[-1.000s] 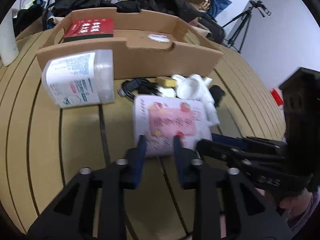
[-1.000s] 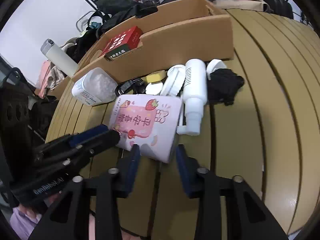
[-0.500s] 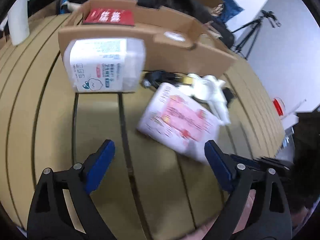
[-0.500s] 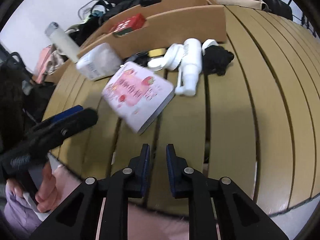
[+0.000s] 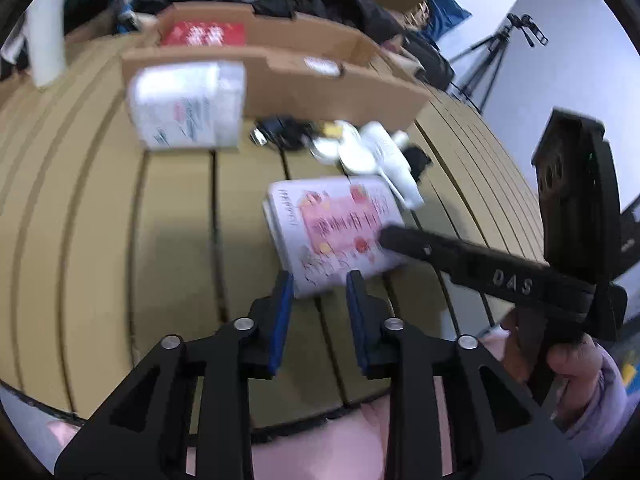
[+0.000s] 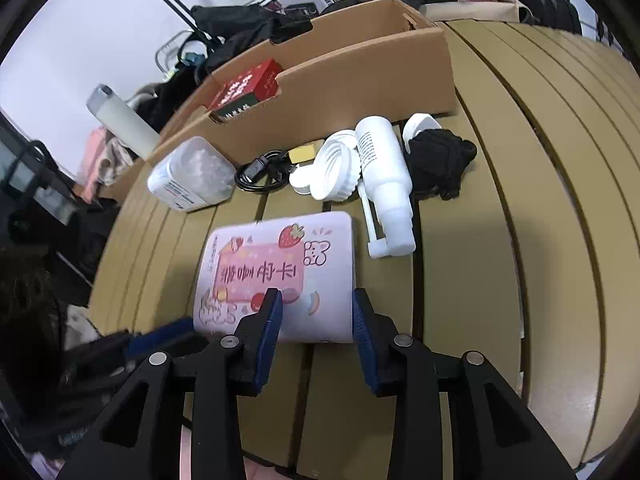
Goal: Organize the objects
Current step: 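Grasp the pink card package with the right tool and place it in the tray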
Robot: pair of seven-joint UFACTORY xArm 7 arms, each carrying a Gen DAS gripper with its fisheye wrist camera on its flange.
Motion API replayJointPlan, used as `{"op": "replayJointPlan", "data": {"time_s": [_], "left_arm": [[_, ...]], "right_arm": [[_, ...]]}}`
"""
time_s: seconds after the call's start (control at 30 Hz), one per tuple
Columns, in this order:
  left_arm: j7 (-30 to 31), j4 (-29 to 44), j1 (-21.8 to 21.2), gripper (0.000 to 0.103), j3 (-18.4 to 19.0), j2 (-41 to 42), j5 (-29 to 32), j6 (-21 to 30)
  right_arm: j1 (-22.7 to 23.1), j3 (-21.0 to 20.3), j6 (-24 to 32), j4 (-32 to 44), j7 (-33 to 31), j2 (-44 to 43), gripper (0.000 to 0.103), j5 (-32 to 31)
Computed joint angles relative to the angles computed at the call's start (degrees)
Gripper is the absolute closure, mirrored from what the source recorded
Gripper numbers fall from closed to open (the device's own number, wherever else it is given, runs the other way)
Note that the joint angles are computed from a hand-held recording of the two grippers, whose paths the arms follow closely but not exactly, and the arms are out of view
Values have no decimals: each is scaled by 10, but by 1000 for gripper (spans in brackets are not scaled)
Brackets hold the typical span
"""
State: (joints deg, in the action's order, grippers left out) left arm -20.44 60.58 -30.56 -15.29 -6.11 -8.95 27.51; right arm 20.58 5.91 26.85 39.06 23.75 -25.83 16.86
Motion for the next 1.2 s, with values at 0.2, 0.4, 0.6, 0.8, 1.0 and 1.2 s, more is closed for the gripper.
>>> {"op": "replayJointPlan", "data": {"time_s": [0.2, 0.4, 0.6, 0.8, 1.0, 1.2], "left_arm": [[5, 26, 1, 61, 3, 38, -24, -7], [-90, -13, -7, 85, -13, -8, 34, 6], [-153, -32, -4, 85, -35, -92, 65, 12], [-132, 52, 8, 85, -24, -66, 92, 2], [-114, 218, 34, 86, 6, 57, 97, 26], [-64, 349, 56, 85, 43, 189, 88, 58]], "right_arm": [[-20, 27, 35, 35, -16, 25, 64, -71], [-20, 41, 48, 16, 15, -6, 68, -81], [-11, 80, 98, -13, 85, -129, 69, -119], [-30, 75, 101, 47, 86, -132, 69, -153], [-52, 50, 52, 207, 27, 27, 69, -169], [-48, 26, 21, 349, -36, 209, 69, -143]]}}
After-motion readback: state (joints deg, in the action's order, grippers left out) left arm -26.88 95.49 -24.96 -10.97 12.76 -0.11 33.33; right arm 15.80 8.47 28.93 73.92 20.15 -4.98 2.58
